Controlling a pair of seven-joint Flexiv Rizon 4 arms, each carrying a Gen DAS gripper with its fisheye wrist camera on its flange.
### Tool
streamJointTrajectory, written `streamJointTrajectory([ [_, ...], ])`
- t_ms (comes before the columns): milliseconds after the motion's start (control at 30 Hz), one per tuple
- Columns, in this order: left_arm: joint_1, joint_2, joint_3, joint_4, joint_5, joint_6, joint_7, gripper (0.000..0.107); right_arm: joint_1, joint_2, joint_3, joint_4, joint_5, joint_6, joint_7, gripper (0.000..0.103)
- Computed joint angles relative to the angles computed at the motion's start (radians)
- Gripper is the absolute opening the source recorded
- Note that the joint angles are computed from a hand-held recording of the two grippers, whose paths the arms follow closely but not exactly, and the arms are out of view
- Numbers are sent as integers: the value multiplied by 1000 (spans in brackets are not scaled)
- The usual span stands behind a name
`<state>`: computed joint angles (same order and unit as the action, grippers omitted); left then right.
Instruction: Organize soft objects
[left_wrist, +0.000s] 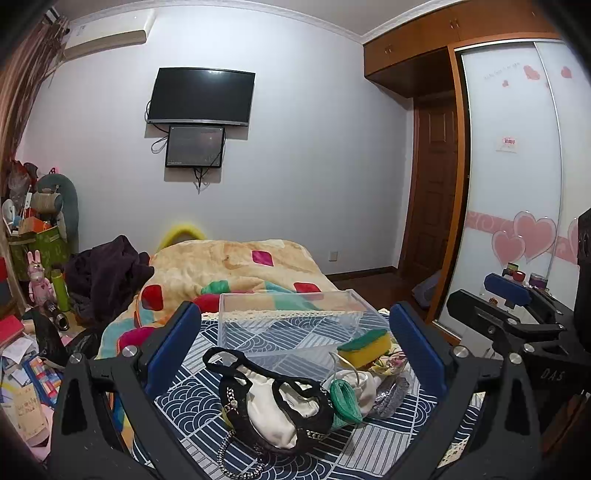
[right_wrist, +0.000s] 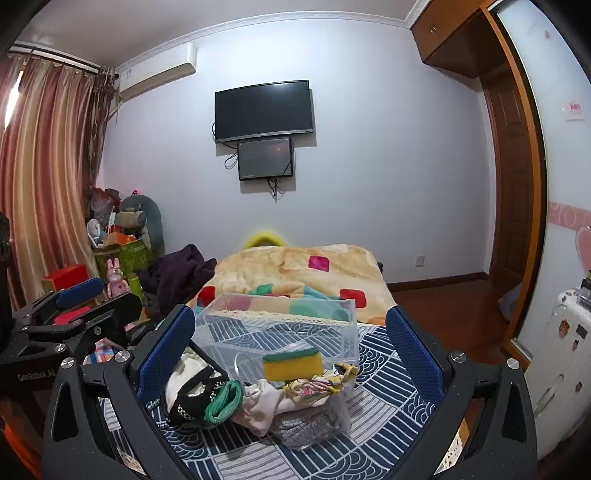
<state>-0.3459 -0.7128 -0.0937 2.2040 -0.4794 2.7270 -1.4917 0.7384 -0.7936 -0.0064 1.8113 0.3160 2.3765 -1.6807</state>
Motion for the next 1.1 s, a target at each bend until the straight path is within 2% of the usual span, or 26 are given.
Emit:
streamJointTrajectory([
  [1100, -4, 9, 1, 8, -2, 4, 0, 103, -21, 9, 15, 17, -32, 15, 9, 103],
])
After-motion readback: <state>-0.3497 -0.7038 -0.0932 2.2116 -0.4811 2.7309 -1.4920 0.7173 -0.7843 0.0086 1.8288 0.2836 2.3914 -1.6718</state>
